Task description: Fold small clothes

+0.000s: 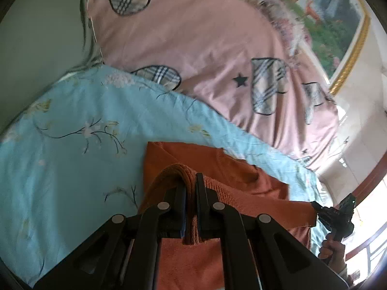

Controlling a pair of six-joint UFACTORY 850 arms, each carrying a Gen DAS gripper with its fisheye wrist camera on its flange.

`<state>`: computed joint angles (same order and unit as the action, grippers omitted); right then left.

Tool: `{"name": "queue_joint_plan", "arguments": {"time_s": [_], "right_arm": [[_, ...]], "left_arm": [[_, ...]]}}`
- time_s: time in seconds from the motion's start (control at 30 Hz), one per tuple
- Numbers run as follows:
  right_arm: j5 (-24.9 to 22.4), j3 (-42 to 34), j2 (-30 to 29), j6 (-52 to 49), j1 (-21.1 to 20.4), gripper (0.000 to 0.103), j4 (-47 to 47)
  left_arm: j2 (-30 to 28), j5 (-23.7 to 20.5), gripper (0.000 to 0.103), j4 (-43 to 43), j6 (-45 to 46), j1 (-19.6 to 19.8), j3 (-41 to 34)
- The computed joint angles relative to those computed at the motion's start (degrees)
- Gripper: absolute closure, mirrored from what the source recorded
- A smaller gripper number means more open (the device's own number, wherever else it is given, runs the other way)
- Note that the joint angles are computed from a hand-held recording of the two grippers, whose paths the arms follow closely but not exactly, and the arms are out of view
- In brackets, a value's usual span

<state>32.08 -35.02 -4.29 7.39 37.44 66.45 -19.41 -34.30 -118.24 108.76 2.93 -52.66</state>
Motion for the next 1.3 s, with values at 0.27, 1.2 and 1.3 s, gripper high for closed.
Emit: {"name": "queue_joint_plan", "arguments": {"time_s": [0.27,1.2,1.3], "right_arm": [[-9.1,-2.5,-7.4,8.4,-6.2,0.093,-9.0],[2.5,-10.6,-8.1,-31.7,-0.8,0.071,24.9],[3.9,-8.0,-6.1,-26.3,2.7,0.071,23.3]], "left_arm": [[-11.5,6.2,0.098,7.5,-9.6,-2.0,-10.1],[-13.4,14.5,0.057,7.0,-11.1,-5.9,-16.7],[-9.3,11.0,0.056,0.5,-4.3,-3.7,-9.3]]}}
